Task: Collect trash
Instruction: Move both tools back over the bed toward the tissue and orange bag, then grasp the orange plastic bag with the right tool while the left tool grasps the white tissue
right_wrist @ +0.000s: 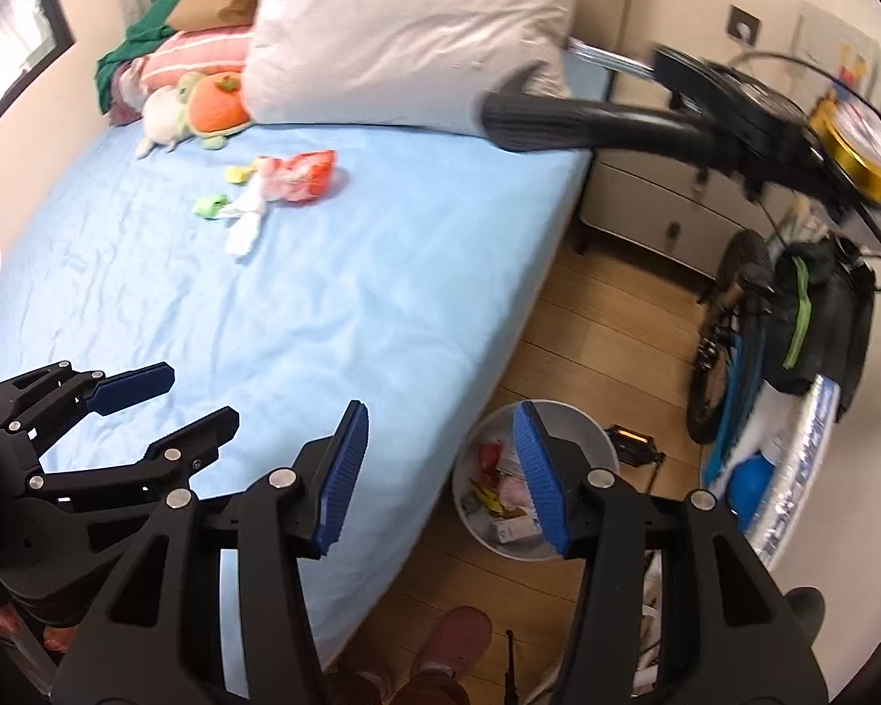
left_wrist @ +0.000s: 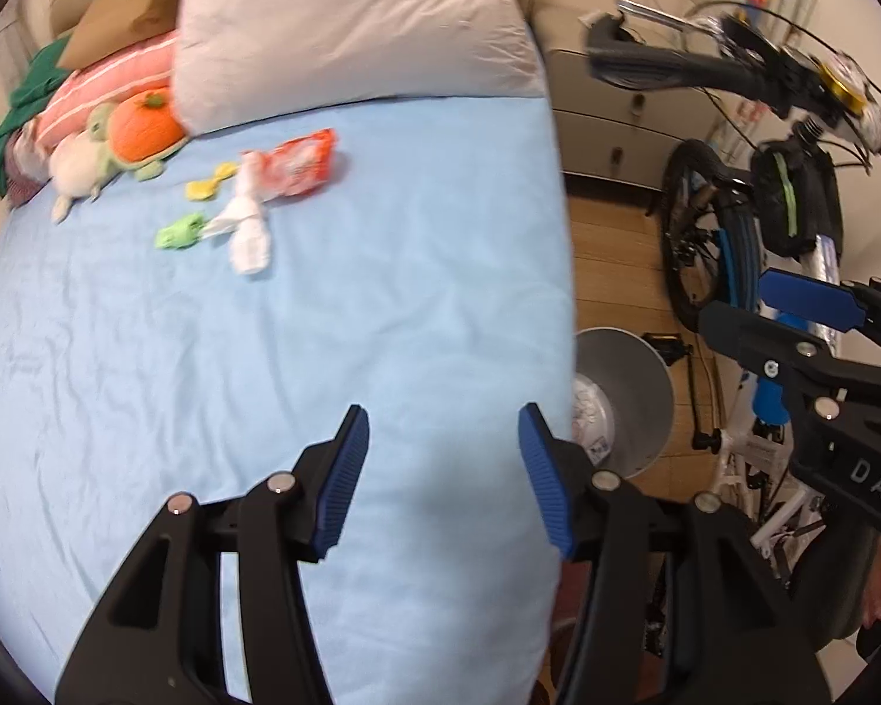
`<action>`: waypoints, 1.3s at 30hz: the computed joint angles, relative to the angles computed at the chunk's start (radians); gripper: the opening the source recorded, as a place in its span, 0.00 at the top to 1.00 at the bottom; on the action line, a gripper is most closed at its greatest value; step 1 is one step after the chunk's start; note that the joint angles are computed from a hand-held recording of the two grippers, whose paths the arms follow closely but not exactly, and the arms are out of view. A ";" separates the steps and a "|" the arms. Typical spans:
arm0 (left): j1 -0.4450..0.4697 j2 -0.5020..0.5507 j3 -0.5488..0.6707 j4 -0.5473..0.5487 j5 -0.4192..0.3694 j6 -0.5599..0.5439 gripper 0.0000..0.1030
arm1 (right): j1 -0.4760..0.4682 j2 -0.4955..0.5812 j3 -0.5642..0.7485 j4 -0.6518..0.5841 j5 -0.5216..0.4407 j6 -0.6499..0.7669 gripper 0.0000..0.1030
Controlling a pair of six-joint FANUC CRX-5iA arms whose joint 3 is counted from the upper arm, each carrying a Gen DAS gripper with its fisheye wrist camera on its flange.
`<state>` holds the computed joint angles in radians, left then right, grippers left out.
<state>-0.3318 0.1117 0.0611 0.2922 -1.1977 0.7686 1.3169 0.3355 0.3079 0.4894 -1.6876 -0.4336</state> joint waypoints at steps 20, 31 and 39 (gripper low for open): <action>0.099 0.295 0.412 -0.052 -0.009 0.169 0.42 | -0.284 0.301 0.437 0.095 0.113 0.551 0.47; -0.013 0.612 0.774 -0.142 -0.101 0.352 0.42 | -0.477 0.206 0.157 -0.010 0.425 0.630 0.47; -0.050 0.766 0.958 -0.176 -0.156 0.375 0.42 | -0.560 0.194 0.057 -0.068 0.632 0.618 0.47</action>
<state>-0.3821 0.8778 1.0192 0.1157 -1.3541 1.1441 0.7571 0.5297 0.3649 0.4212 -1.0555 0.1844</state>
